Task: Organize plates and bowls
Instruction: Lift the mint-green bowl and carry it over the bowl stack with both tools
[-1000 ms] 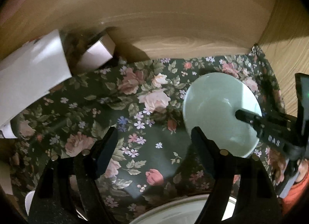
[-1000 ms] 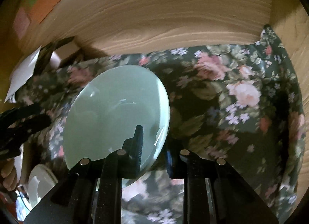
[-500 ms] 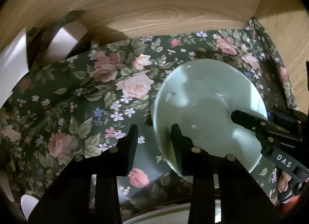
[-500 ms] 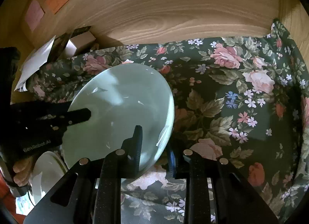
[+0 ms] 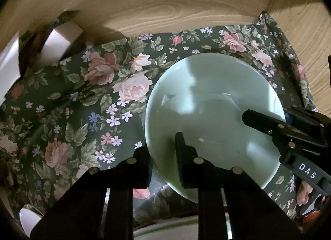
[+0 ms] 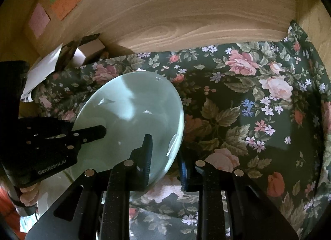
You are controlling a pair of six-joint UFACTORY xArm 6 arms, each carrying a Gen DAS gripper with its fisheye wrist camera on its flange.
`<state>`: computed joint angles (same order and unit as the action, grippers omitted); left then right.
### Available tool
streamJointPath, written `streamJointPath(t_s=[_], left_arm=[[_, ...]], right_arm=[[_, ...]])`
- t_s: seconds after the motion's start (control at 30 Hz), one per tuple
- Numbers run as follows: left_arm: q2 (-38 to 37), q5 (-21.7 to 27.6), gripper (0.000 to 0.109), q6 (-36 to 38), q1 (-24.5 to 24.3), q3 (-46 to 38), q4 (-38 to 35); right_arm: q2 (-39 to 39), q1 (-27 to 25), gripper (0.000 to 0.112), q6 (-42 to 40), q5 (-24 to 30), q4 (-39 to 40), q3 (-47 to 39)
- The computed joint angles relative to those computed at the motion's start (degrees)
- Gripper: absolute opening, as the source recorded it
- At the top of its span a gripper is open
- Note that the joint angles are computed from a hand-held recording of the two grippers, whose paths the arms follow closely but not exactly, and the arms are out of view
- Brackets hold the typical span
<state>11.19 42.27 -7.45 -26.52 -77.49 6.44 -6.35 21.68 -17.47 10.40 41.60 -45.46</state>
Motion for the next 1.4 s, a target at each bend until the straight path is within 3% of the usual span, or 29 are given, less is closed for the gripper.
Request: streamJointPath(t_s=[0.2, 0.8, 1.07, 1.4], left_arm=[[-4.59, -2.36, 0.019, 0.49, 0.74, 3.48, -1.43], [-23.90, -10.25, 0.019, 2.45, 5.31, 19.97, -5.11], [-31.97, -11.78, 0.019, 4.40, 8.61, 26.98, -7.28], [-41.22, -12.02, 0.019, 8.74, 14.51, 34.42, -11.36]], right_arm=[[-2.76, 1.05, 0.022, 4.64, -1.52, -4.64, 1.38], [-8.43, 6.02, 0.022, 35.57, -3.75, -39.93, 2.11], [-7.17, 9.40, 0.022, 44.63, -2.88, -49.75, -0.26], [-3.55, 14.12, 0.022, 48.90, -2.87, -54.20, -4.31]])
